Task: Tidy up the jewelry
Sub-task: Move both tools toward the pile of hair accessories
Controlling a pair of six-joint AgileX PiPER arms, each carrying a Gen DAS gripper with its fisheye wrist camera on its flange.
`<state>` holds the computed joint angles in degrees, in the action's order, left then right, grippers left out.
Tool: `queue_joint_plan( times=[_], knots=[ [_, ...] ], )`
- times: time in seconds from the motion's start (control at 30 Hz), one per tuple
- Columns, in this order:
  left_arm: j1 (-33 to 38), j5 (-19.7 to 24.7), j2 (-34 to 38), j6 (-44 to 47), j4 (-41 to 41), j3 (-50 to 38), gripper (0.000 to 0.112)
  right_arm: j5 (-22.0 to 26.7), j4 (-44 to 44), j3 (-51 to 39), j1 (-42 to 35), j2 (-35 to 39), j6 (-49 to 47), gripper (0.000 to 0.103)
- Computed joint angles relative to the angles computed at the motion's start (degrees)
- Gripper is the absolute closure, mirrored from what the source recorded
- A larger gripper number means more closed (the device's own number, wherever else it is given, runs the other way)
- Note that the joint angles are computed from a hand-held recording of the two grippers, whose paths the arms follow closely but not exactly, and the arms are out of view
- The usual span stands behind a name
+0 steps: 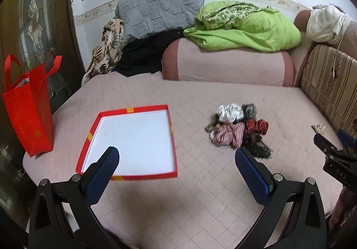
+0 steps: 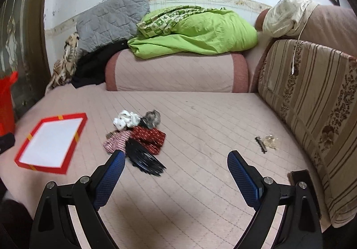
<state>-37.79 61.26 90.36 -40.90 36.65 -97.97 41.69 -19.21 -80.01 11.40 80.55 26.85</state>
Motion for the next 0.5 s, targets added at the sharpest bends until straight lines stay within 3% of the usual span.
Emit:
queue_joint_plan(
  times=[0.27,0.5],
  knots=[
    [4.33,-1.06,11.13,9.44,-5.39,-9.90,0.009,1.12,11.76,-9.76,-5.30,11.72,-9.32,0.011],
    [8.65,2.13,25.97,18.44,-11.61,-28.92,0.009,3.40,20.29,-23.12,-7.80,24.17,-16.94,0.011]
  ],
)
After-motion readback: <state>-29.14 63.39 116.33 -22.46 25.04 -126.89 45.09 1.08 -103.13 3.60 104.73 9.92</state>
